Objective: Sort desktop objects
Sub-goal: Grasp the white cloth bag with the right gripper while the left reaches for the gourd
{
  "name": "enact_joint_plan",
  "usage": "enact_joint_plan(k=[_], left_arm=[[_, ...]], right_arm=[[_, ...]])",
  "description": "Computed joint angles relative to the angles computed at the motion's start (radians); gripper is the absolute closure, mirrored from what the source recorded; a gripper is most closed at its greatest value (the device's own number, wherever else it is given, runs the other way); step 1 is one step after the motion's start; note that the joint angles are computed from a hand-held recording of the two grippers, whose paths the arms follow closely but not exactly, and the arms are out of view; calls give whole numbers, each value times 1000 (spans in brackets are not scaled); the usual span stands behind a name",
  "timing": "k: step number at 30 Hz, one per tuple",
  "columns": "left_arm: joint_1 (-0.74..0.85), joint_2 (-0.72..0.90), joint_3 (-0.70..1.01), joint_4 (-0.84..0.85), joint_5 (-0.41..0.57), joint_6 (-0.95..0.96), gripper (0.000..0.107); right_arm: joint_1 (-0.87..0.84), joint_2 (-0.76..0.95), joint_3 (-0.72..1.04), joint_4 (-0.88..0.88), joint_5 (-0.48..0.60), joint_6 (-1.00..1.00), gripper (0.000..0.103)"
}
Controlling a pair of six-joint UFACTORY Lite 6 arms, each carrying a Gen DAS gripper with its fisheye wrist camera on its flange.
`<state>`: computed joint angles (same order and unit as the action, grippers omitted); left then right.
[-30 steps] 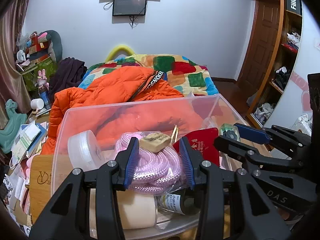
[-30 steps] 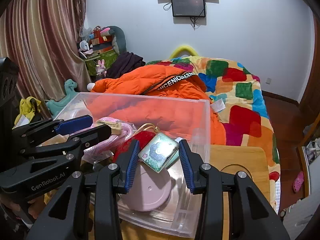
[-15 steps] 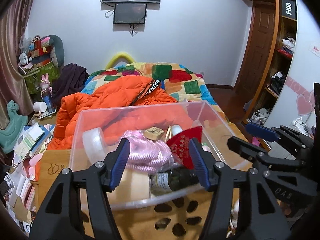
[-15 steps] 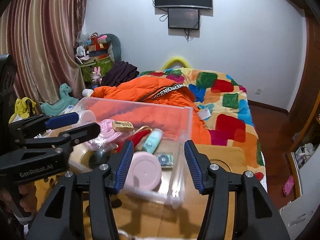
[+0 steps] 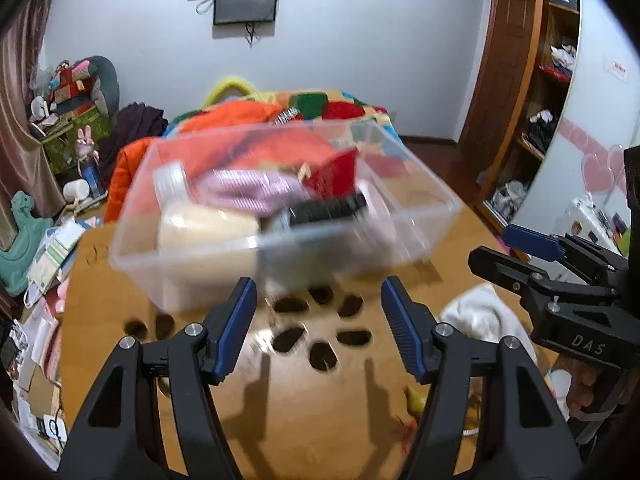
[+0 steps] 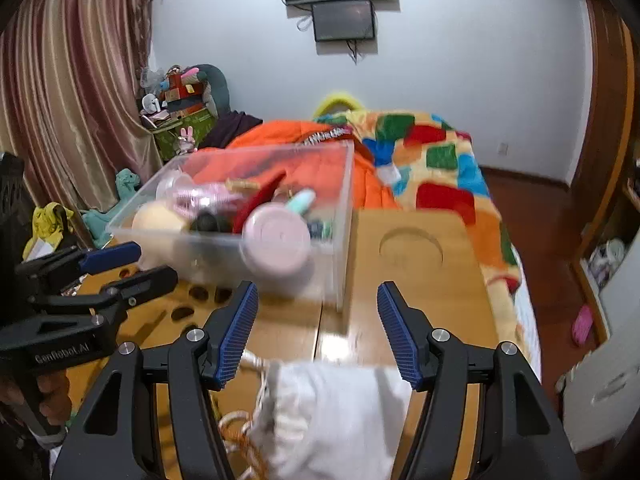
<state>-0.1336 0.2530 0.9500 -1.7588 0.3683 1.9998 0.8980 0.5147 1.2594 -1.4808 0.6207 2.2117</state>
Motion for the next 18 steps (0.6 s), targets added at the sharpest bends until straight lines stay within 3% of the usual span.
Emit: enact_joint_plan(k=[14, 18], left_arm=[[-86, -72, -266, -210, 4, 237, 43], [-103, -89, -296, -249, 6, 277, 43]], right_arm=[[37, 0, -201, -226, -49, 447, 45], [49, 3, -213, -225, -34, 462, 39]])
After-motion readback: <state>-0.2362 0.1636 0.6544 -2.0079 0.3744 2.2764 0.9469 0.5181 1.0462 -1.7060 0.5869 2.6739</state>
